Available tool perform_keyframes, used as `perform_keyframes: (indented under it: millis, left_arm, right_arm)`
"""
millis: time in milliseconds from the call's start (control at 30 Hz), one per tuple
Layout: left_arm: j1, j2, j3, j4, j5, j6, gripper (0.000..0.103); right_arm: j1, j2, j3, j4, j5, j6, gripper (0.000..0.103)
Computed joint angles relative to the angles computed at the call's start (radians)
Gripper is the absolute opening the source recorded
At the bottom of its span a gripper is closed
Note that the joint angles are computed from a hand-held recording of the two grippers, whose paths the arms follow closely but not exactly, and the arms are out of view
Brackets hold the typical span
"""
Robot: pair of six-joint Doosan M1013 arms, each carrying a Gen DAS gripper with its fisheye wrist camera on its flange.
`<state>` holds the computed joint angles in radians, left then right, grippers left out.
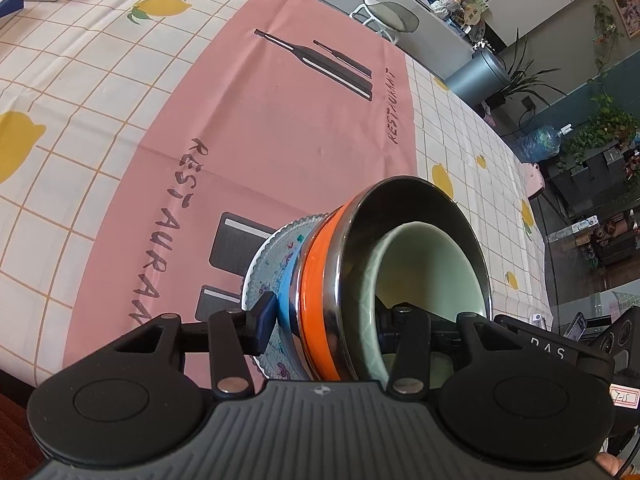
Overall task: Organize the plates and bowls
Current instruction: 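Open both grippers and withdraw from the bowl stack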
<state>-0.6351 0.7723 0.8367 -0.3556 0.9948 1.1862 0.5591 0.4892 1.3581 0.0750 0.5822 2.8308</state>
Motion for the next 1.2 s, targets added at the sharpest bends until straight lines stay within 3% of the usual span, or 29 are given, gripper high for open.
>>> perform_keyframes:
  millis: [267,367,467,733,1067,1200]
  left_arm:
    - [-0.003,0.0,0.002,0.004,-0.01,0.027,0.052]
    - [-0.003,-0.001,0.007,0.003,-0.023,0.024,0.054]
    - [-0.005,-0.013,0.027,0.007,-0.065,0.032,0.063]
    - [-0.009,-0.049,0.042,0.049,-0.101,0.078,0.066]
    - [-0.042,-0.209,0.233,0.257,-0.371,0.138,0.065]
    - [-0.068,-0.279,0.336,0.477,-0.504,0.043,0.065]
  right_arm:
    - [-0.001,-0.007,0.018,0.023,-0.028,-0.016,0.051]
    - [0.003,-0.006,0.009,-0.011,-0.019,-0.016,0.061]
    - [0.006,-0.005,-0.001,-0.045,-0.003,-0.012,0.068]
    - [0.024,-0.001,-0.052,-0.165,0.103,-0.004,0.075]
    - [0.136,-0.005,-0.164,-0.613,0.334,0.103,0.077]
    - [0.194,0.002,-0.203,-0.76,0.419,0.094,0.083]
